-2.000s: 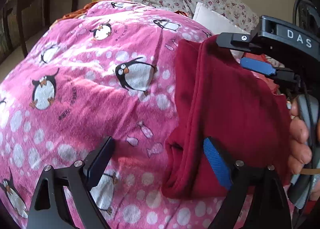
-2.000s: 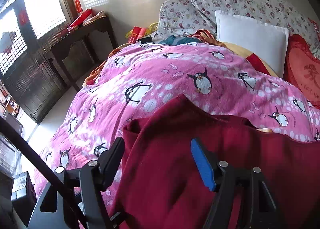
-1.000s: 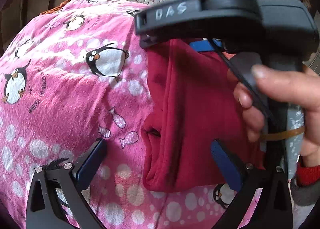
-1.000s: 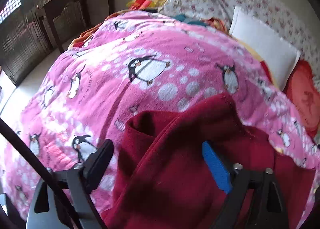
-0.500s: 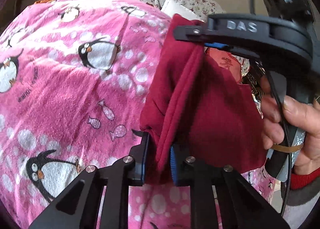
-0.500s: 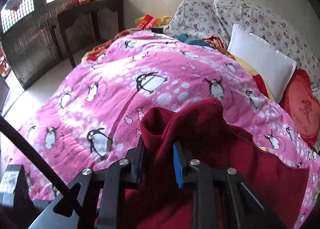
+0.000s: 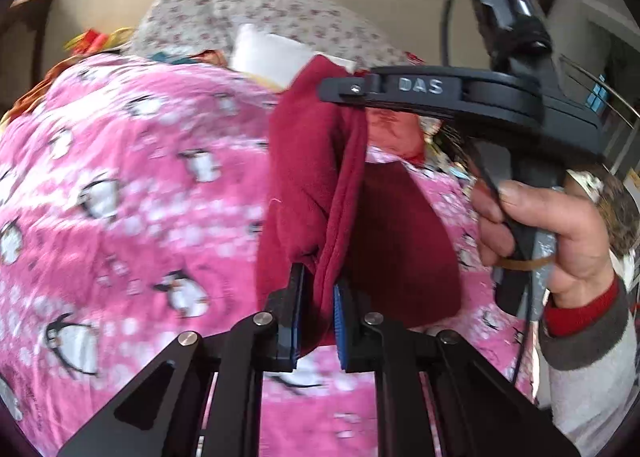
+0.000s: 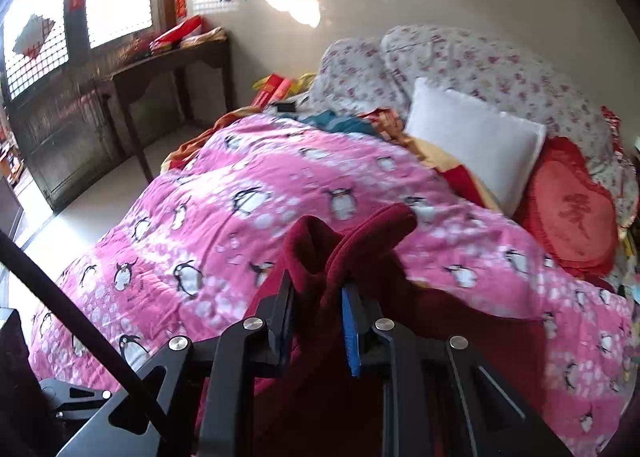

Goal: Fold small clothes

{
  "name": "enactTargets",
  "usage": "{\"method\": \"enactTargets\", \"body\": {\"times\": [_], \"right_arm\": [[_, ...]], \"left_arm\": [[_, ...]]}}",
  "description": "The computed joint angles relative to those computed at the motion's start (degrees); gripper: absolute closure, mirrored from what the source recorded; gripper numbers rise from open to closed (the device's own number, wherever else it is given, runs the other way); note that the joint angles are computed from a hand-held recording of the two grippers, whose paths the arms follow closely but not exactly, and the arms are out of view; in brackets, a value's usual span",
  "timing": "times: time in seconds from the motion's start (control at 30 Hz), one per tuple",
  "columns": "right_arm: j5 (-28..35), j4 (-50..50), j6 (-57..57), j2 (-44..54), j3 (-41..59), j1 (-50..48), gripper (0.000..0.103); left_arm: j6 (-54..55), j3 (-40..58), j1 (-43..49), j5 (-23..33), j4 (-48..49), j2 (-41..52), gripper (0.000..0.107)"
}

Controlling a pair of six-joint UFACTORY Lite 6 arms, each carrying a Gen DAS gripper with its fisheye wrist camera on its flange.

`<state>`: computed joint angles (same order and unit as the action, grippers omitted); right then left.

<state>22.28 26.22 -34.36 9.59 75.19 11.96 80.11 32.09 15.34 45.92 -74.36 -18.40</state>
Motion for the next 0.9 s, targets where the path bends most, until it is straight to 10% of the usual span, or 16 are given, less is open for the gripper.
{"method": "enactTargets", "body": {"times": [0.4, 0.77, 0.83, 0.9], "right_arm": [[10.7, 25.3, -33.6, -5.4, -6.5, -29.8, 0.095], [14.8, 32.3, -39.3, 13.0, 2.0, -41.9, 0.098], [21.4, 35.8, -39.8, 15.0, 3.7, -45.5, 0.093], [29.2, 38.2, -39.0, 16.4, 5.0, -48.5, 0.05]], "left_arm": [[-11.5, 12.5, -42.1, -25.4, -5.2, 14.0, 0.095], [-7.6, 24.8, -52.1, -32.5, -13.1, 33.8, 0.095], [-6.3, 23.9, -51.0, -30.8, -14.1, 32.9, 0.095], [-5.7, 23.4, -49.2, -28.4, -14.5, 32.6, 0.095]]}}
